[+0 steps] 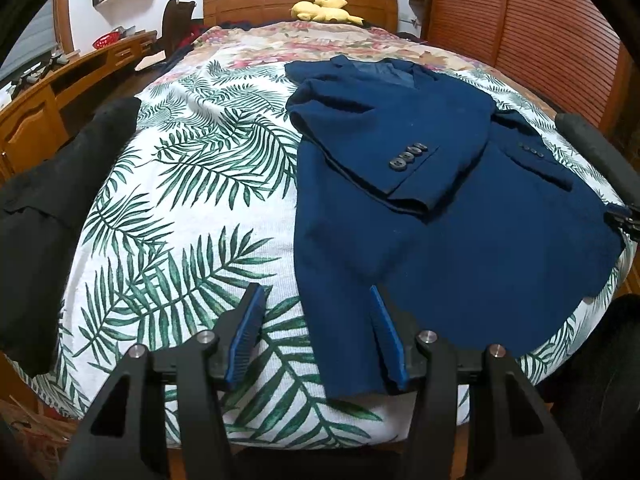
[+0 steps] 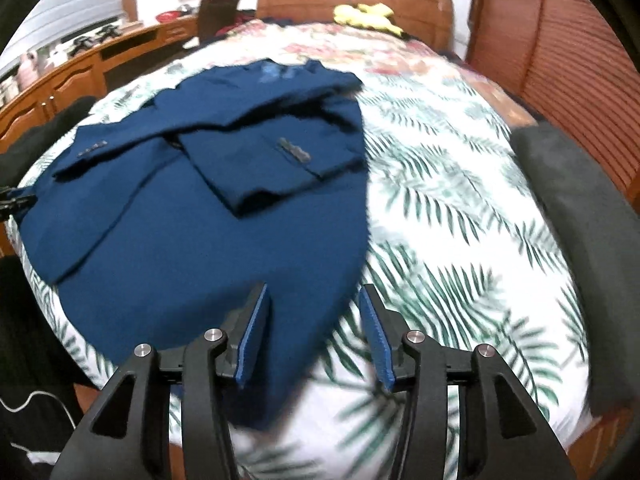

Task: Fold large clothes

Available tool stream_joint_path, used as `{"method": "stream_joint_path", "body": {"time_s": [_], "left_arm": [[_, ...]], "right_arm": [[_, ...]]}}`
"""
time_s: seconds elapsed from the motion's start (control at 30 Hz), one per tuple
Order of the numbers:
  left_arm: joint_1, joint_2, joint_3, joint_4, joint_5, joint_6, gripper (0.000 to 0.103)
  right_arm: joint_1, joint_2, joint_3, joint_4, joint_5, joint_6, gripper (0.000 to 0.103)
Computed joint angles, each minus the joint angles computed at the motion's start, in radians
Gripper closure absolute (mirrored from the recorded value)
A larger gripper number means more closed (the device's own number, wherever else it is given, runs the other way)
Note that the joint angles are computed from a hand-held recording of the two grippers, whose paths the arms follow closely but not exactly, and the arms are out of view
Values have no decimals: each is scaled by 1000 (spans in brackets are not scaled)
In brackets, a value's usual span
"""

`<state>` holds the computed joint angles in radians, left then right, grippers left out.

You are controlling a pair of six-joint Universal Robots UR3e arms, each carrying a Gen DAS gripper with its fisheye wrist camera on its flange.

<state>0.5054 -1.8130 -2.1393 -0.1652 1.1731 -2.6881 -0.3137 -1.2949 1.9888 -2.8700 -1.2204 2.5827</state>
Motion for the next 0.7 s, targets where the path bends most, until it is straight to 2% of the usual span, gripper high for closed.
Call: {"method": "stream_joint_path", "body": {"time_s": [0.1,0.27,0.47,0.7], "left_arm": [[4,18,-14,-7,-5,2,50],[58,103,-82,-83,-126,73,50],[73,141,-128,-84,-133,89,51],[88,144,-151,-69,-144,89,51]], "right_arm": [[-28,-13,32,23,8,-33,55],[-54,-41,50,77,57,-34,55],[-34,-12,-20,173,126,-29,55],[-6,18,-47,160,108,-1,55]]}}
